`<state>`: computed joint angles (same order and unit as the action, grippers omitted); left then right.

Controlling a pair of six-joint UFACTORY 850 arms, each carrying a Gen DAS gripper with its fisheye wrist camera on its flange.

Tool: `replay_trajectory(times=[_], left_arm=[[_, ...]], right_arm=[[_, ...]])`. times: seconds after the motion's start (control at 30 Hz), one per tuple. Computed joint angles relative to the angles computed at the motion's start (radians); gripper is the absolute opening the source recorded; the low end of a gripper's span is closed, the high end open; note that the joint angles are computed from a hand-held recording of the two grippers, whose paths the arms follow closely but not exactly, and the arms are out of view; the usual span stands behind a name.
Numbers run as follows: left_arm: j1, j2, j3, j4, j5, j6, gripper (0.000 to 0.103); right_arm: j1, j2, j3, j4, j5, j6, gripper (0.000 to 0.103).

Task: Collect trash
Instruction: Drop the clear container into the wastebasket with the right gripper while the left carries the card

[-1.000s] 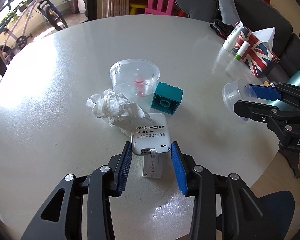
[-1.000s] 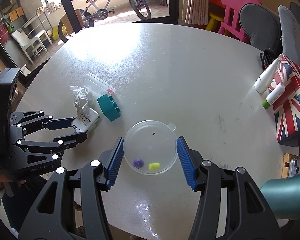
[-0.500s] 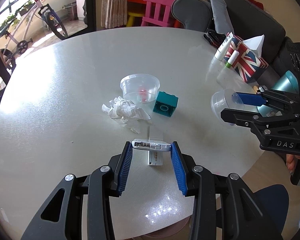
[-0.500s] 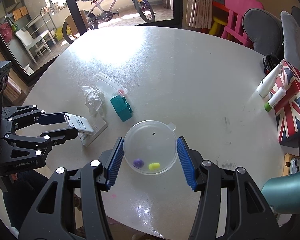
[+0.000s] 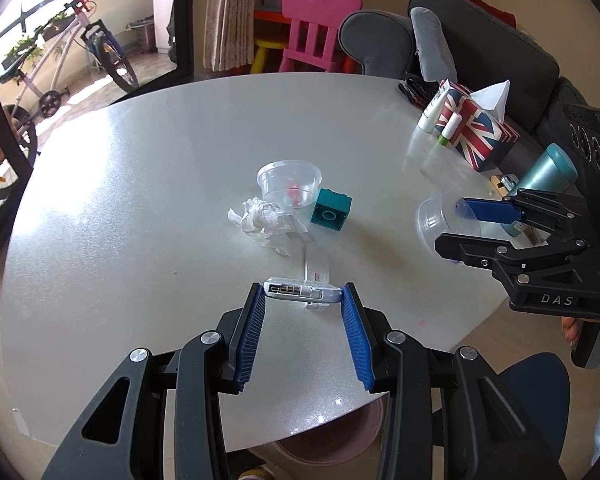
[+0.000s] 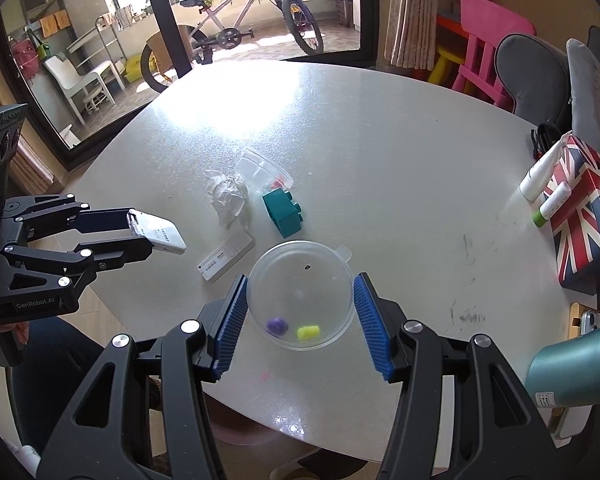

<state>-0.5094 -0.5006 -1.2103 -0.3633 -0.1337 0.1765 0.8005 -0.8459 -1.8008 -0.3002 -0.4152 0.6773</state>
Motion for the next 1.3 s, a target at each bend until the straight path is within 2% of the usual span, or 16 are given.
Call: replay_trajectory(times=[0.3, 0.5, 0.7, 0.93, 1.2, 1.27, 1.3], left_arm=[[-0.009, 0.104, 0.115, -0.256, 0.018, 0.279, 0.039], [-0.02, 0.166, 0.192, -0.518, 0.027, 0.542, 0.039], [-0.035, 0.217, 0.262, -0.793, 0.032, 0.804, 0.039], [-0.044, 0.265, 0.325, -0.939, 0.02, 0.944, 0.039], [-0.033, 0.297, 0.362, -1.007, 0.012, 1.007, 0.039], [-0.031, 0.3, 0.365, -1.002, 0.011, 1.004, 0.039], [-0.03, 0.3, 0.365, -1.003, 0.009, 1.004, 0.039]], right_arm=[[0.051, 0.086, 0.123, -0.1, 0.055, 0.096, 0.054], [0.099, 0.156, 0.228, -0.169, 0.097, 0.174, 0.054], [0.144, 0.19, 0.288, -0.162, 0.125, 0.183, 0.054], [0.164, 0.177, 0.294, -0.019, 0.138, 0.054, 0.054], [0.164, 0.152, 0.262, 0.131, 0.14, -0.111, 0.055], [0.164, 0.15, 0.259, 0.112, 0.143, -0.093, 0.063], [0.163, 0.154, 0.265, 0.097, 0.154, -0.074, 0.078]])
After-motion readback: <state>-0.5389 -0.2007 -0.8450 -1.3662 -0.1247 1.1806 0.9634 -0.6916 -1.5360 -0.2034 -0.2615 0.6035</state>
